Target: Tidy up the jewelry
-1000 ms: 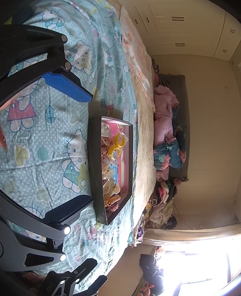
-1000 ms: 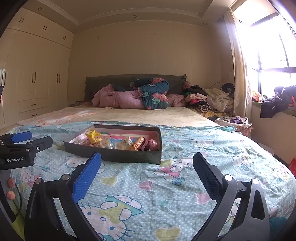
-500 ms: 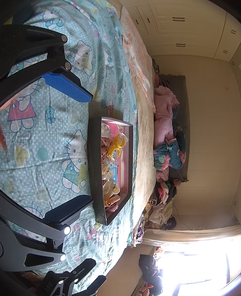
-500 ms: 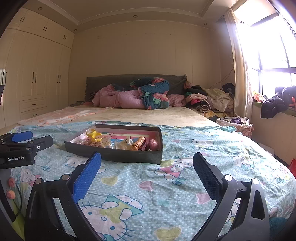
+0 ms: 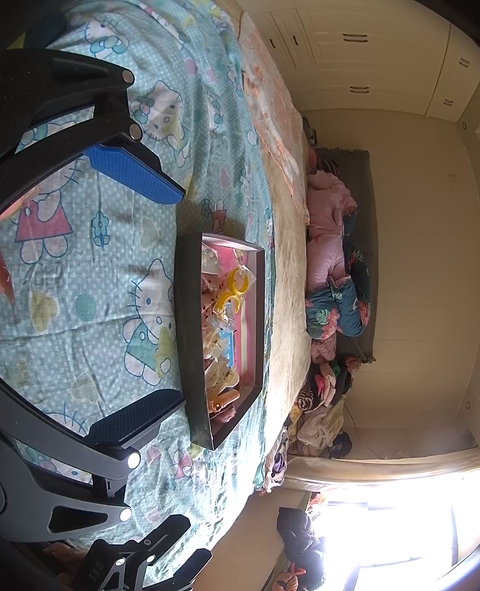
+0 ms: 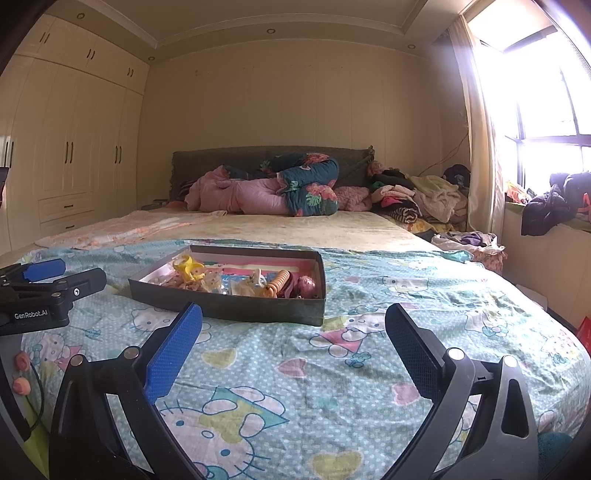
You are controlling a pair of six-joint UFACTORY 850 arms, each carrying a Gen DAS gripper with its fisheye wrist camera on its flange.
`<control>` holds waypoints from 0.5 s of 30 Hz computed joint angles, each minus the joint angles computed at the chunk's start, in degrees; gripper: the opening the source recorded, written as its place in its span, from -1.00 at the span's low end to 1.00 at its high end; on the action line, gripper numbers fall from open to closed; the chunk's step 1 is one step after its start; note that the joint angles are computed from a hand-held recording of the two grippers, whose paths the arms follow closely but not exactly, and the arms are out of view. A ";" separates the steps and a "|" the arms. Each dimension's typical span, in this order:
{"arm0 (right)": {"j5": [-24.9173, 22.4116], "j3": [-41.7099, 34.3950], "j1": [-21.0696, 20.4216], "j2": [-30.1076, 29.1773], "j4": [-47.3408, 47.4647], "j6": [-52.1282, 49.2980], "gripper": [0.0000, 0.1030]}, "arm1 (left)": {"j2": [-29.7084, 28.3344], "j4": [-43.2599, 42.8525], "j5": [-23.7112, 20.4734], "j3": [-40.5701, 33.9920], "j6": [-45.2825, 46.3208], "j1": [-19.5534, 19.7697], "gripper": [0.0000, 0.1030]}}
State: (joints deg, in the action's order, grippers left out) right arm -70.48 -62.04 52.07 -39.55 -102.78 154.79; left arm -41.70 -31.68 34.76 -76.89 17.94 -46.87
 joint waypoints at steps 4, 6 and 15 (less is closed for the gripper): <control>0.00 0.02 0.00 0.02 0.02 -0.01 0.88 | 0.02 0.05 -0.04 0.01 -0.09 0.02 0.78; -0.08 0.05 0.02 0.07 -0.03 0.02 0.88 | 0.00 -0.22 0.13 -0.01 0.14 -0.04 0.78; -0.33 0.00 0.18 0.11 -0.02 -0.06 0.88 | 0.16 -0.27 0.40 0.12 0.02 -0.10 0.78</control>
